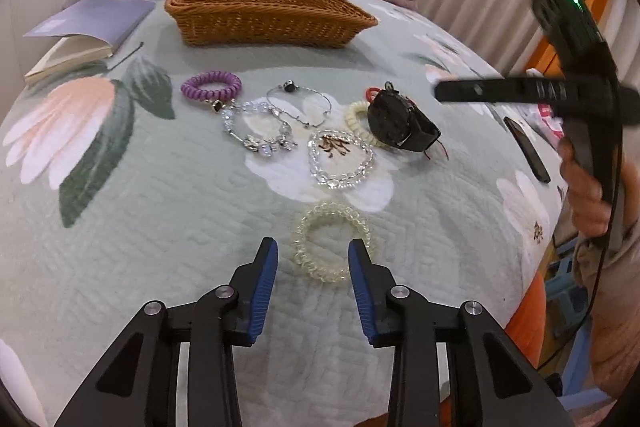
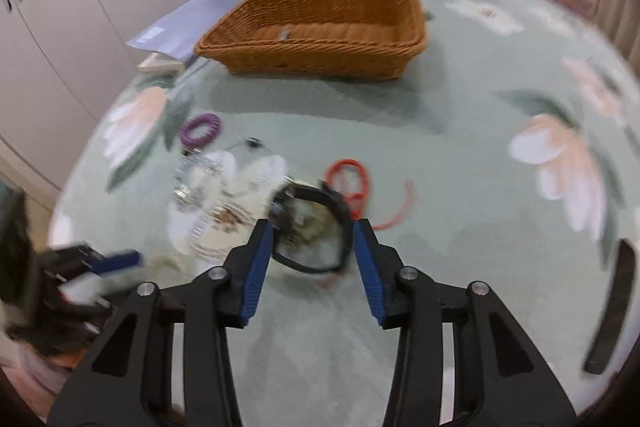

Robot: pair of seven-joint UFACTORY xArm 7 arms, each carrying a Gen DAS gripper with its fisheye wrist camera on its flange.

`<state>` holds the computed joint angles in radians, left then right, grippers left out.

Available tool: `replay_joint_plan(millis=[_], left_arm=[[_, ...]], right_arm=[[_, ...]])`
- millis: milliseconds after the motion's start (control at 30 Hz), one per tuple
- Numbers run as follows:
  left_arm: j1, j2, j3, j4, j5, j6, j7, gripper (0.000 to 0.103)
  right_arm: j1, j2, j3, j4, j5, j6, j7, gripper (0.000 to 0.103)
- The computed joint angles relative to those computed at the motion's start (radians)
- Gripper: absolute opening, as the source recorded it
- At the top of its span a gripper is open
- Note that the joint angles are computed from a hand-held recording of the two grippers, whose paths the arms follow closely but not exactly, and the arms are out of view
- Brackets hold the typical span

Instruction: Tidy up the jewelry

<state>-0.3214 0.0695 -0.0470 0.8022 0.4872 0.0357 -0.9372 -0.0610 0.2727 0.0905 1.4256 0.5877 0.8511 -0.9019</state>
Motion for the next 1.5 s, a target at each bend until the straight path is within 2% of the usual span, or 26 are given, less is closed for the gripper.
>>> replay_joint_plan(millis=[167, 267, 333, 500, 567, 633, 667, 800, 1000, 1133, 1300, 1367, 1433, 1500], left_arm=[[0.015, 0.011, -0.021, 0.0, -0.089, -0.009, 0.076, 0.033], [0.013, 0.01, -0.021, -0.008, -0.125, -0.017, 0.112, 0.033], [0.011, 0.012, -0.021, -0.012, -0.145, -0.025, 0.133, 0.033], [0.01, 0.014, -0.025, -0.017, -0.204, -0.036, 0.189, 0.033], [0.008, 0.015, -0.025, -0.016, -0.223, -0.036, 0.204, 0.031], [-0.003, 0.017, -0.012, -0.013, -0.216, -0.031, 0.197, 0.023], [-0.002, 0.019, -0.015, -0.012, -0.224, -0.028, 0.204, 0.021], [0.003, 0.021, -0.021, -0.014, -0.254, -0.034, 0.229, 0.019], [-0.039, 0.029, 0.025, -0.001, -0.19, -0.022, 0.167, 0.017], [-0.03, 0.029, 0.016, -0.001, -0.183, -0.021, 0.163, 0.017], [-0.016, 0.03, -0.001, -0.007, -0.218, -0.035, 0.192, 0.017], [-0.013, 0.028, -0.006, -0.012, -0.232, -0.041, 0.205, 0.017], [0.005, 0.027, -0.027, -0.018, -0.272, -0.05, 0.241, 0.017], [0.034, 0.027, -0.064, -0.022, -0.337, -0.056, 0.3, 0.017]], right_arm=[[0.03, 0.164, 0.005, 0.24, -0.092, 0.174, 0.201, 0.04], [0.049, 0.211, 0.013, 0.302, -0.141, 0.194, 0.269, 0.039], [0.049, 0.228, 0.023, 0.322, -0.151, 0.2, 0.29, 0.03], [0.051, 0.275, 0.034, 0.382, -0.171, 0.233, 0.346, 0.021], [0.041, 0.288, 0.042, 0.399, -0.16, 0.249, 0.355, 0.011], [0.026, 0.29, 0.049, 0.405, -0.139, 0.264, 0.355, 0.009], [0.018, 0.283, 0.052, 0.395, -0.128, 0.256, 0.348, 0.003], [-0.012, 0.264, 0.055, 0.372, -0.086, 0.258, 0.322, 0.003], [-0.014, 0.241, 0.037, 0.334, -0.096, 0.215, 0.3, 0.003], [-0.035, 0.228, 0.051, 0.316, -0.069, 0.232, 0.244, 0.004], [-0.021, 0.203, 0.054, 0.303, -0.039, 0.235, 0.223, 0.005], [-0.013, 0.241, 0.053, 0.357, -0.04, 0.285, 0.261, 0.005], [-0.02, 0.281, 0.059, 0.404, -0.02, 0.333, 0.296, 0.005], [-0.034, 0.287, 0.067, 0.399, 0.013, 0.335, 0.298, 0.005]])
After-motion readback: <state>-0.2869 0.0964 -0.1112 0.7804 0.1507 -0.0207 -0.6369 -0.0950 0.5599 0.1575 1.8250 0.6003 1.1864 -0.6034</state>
